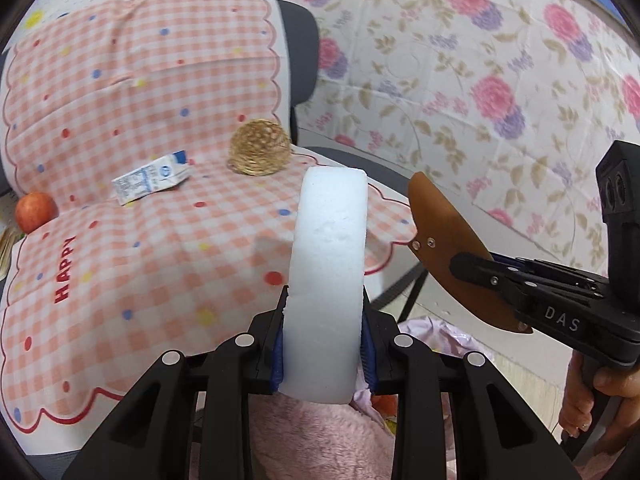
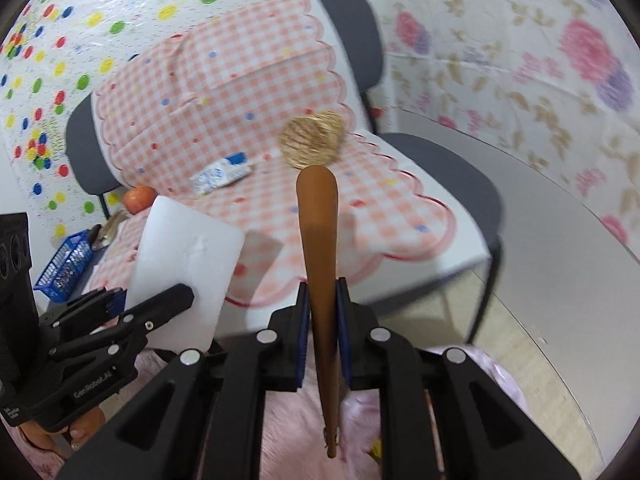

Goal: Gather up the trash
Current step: 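Carry the foam block and spatula to the trash bag, then open both tools to drop the items into the bag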

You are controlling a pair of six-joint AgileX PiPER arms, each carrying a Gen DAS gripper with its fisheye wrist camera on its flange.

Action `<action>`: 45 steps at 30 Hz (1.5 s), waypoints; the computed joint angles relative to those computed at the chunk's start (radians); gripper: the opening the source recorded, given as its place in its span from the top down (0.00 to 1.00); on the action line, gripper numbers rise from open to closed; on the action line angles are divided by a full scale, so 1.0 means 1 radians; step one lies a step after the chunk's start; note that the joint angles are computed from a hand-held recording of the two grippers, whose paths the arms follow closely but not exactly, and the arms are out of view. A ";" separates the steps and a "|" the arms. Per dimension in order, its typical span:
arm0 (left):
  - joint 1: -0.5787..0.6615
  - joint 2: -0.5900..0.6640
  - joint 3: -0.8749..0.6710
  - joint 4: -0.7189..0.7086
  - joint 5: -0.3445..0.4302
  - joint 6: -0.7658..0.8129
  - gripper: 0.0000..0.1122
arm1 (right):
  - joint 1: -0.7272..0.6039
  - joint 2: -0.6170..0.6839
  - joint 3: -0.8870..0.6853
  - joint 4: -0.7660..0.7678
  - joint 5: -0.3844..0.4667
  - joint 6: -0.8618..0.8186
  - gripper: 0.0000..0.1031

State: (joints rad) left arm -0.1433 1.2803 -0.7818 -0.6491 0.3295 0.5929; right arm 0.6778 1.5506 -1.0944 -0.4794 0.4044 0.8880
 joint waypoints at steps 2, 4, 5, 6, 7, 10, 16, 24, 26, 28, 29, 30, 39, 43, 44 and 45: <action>-0.046 0.009 -0.007 0.059 -0.005 -0.057 0.72 | -0.003 -0.042 0.053 -0.037 0.013 0.053 0.87; -0.082 0.012 -0.007 0.097 -0.014 -0.095 0.71 | -0.001 -0.090 0.109 -0.080 0.036 0.115 0.87; -0.099 0.015 -0.007 0.110 -0.019 -0.109 0.71 | 0.000 -0.110 0.133 -0.097 0.044 0.138 0.87; -0.117 0.018 -0.006 0.118 -0.024 -0.118 0.71 | 0.004 -0.132 0.158 -0.117 0.055 0.166 0.87; -0.131 0.022 -0.007 0.117 -0.025 -0.120 0.71 | 0.008 -0.157 0.189 -0.138 0.068 0.202 0.87; -0.170 0.037 -0.008 0.039 -0.021 -0.054 0.71 | 0.010 -0.207 0.255 -0.155 0.082 0.258 0.87; -0.253 0.083 -0.019 -0.027 -0.029 0.002 0.71 | -0.018 -0.279 0.366 -0.149 0.095 0.330 0.87; -0.305 0.161 -0.078 -0.061 -0.019 0.030 0.67 | -0.059 -0.311 0.388 -0.150 0.103 0.331 0.86; -0.314 0.182 -0.095 -0.074 -0.004 0.044 0.59 | -0.078 -0.317 0.391 -0.137 0.088 0.312 0.85; -0.324 0.187 -0.102 -0.048 -0.011 0.016 0.40 | -0.103 -0.323 0.397 -0.124 0.073 0.300 0.75; -0.322 0.186 -0.101 -0.064 -0.010 0.034 0.40 | -0.112 -0.329 0.400 -0.122 0.067 0.301 0.66; -0.316 0.184 -0.103 -0.071 -0.003 0.043 0.40 | -0.125 -0.333 0.402 -0.109 0.055 0.284 0.64; -0.201 0.119 -0.098 0.000 0.031 -0.045 0.40 | -0.103 -0.362 0.374 -0.201 0.118 0.343 0.64; -0.160 0.085 -0.081 0.054 0.035 -0.086 0.40 | -0.090 -0.355 0.356 -0.210 0.127 0.346 0.64; -0.152 0.078 -0.079 0.081 0.036 -0.110 0.40 | -0.083 -0.351 0.348 -0.215 0.133 0.348 0.64; -0.137 0.070 -0.076 0.093 0.041 -0.115 0.40 | -0.075 -0.346 0.339 -0.219 0.137 0.349 0.64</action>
